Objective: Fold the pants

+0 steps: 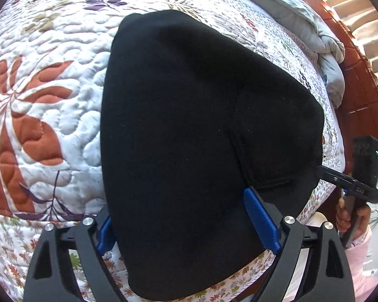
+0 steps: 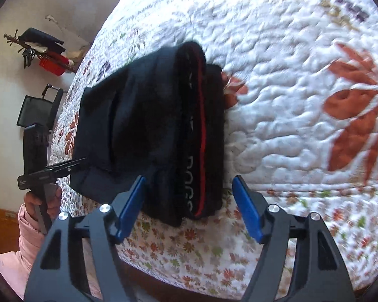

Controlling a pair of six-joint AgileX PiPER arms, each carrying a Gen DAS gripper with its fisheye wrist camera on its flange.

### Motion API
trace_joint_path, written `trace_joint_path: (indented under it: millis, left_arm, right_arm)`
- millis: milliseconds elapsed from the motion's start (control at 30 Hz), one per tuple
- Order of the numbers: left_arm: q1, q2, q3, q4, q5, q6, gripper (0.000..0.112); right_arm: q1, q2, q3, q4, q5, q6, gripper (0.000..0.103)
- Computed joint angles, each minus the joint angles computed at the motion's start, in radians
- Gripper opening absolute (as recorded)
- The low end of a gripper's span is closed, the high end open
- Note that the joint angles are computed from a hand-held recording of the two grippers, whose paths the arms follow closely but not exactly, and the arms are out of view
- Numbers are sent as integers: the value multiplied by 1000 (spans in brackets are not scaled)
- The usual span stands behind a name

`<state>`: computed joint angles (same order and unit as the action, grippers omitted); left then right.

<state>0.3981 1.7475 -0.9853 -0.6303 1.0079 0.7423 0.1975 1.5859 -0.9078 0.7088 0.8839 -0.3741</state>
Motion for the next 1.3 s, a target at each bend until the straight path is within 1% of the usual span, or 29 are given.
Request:
trace_joint_path:
  millis: [33,133,167,200,233,267,300,333,367,400,433,467,500,567,633,667,733,867,900,967,1100,1167,1300]
  left_arm:
    - [2,2,1,-2,2,4,90]
    - [-5,3,11,-12,-9,13,93]
    - [-9,-3,19,-12,-16,14,93]
    - [-19,-14,27,-7,-32,2,94]
    - [-31,-27,37,-5,-45,-12,93]
    - [-47,-39,43,-6,-56,-26,88]
    - [-52,-54,50,-11,-60,-32,78]
    - [-48,-67,55,-19,-63,-35,72]
    - [-37,-79,60,-25,-64,-44,57]
    - [-12,-84,56,-49,-42,-43,46]
    - [10,-85,55,-74,-23,-31,42]
    - [24,-88,54,-91,-11,-24,34]
    - [26,-93,55,-94,-11,-26,32]
    - [9,-119,62,-88,-25,-51,31]
    - [7,-155,70,-118,-28,-53,30]
    - [29,-164,69,-131,-15,-33,30]
    - [38,-189,56,-173,3,-20,30]
    - [3,-196,-22,-202,6,-52,30]
    - [-5,-180,-58,-218,4,-59,30]
    - [-14,-152,-115,-232,0,-65,30]
    - [-69,-79,-234,-241,-57,-100,30]
    - [-102,-17,-310,-225,-92,-134,30]
    - [-122,109,-409,-218,-133,-145,30]
  right_arm:
    - [-2,26,-3,23,1,-17,74]
    - [-21,96,6,107,-4,-88,81]
    - [-23,103,14,132,-15,-114,79]
    - [-20,97,17,130,-19,-120,76]
    - [-17,92,18,135,-20,-129,54]
    - [-31,98,17,179,14,-162,51]
    - [-29,96,19,183,8,-160,48]
    - [-24,87,18,173,7,-160,42]
    - [-23,66,22,173,8,-156,37]
    - [-24,52,25,177,11,-153,35]
    - [-22,35,26,179,13,-151,33]
    - [-15,14,25,180,14,-146,32]
    - [-8,-2,23,184,15,-142,32]
    - [8,-39,6,161,22,-106,31]
    - [3,-64,-6,175,39,-105,30]
    - [0,-81,-21,178,51,-104,30]
    - [14,-101,-69,134,58,-65,30]
    - [34,-104,-202,62,82,-4,30]
    - [26,-93,-234,53,89,-3,30]
    - [12,-51,-320,40,101,4,30]
    - [8,60,-493,-15,100,32,30]
    - [9,140,-585,-32,97,38,30]
    - [-30,278,-690,-11,107,5,30]
